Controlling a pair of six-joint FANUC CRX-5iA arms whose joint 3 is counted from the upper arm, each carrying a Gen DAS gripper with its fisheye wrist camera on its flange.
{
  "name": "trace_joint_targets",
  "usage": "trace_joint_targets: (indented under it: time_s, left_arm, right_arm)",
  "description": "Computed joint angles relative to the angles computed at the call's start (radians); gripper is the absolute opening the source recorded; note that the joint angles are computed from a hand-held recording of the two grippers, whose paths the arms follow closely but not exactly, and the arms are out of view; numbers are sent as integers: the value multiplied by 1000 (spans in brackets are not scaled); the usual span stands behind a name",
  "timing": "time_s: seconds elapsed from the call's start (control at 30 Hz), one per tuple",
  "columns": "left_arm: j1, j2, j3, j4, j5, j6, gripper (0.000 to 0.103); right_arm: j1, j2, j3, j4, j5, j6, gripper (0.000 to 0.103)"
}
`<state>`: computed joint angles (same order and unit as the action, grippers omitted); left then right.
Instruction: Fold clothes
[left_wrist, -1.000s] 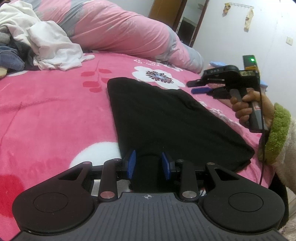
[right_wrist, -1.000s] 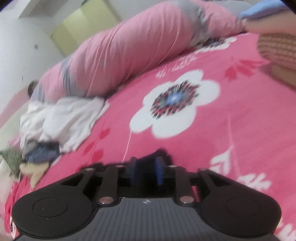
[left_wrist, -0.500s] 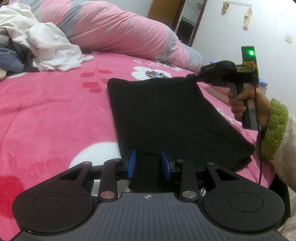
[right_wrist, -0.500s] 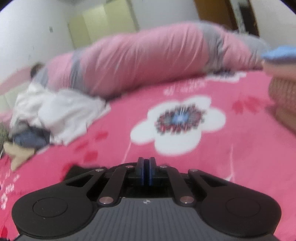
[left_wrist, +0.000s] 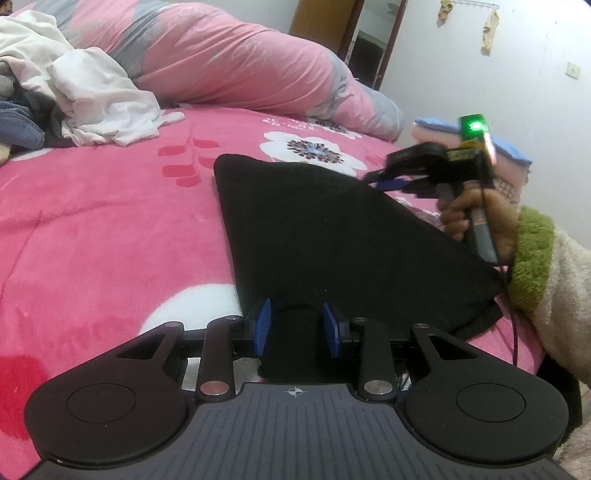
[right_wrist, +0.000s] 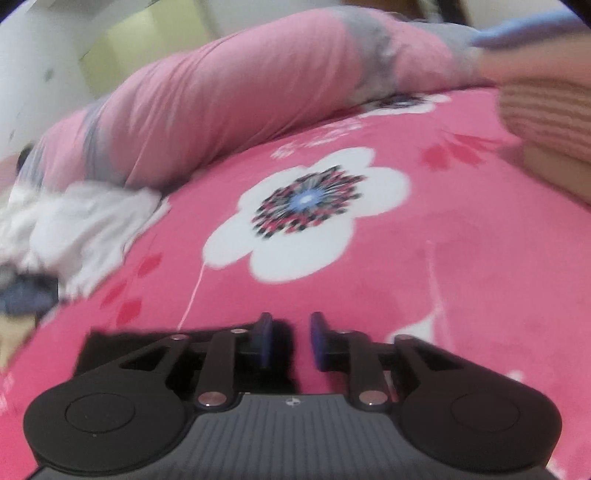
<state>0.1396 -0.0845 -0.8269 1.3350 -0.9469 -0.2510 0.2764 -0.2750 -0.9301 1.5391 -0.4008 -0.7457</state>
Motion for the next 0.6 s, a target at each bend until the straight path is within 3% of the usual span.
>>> trace_joint_targets:
  time_s: [0.03,0.17,0.27,0.47,0.6]
  left_arm:
    - [0,0,-1,2,1,0,31]
    - [-3,-5,-7,12,4,-2,31]
    - [-5,-7,-10,17,6,6,32]
    - [-4,-8,-7,12,7,33,32]
    - [-7,-13,-7,10,13,36,32]
  right_arm:
    - [11,-28,-11,-25,-20,-6,24]
    - [33,-185,-72,-121,46,48,24]
    - [163,-269,-84,-312,9,210,24]
    - [344,-267,-52,-543,-93,383,24]
    - [375,-278,-81,-533,-80,338,25]
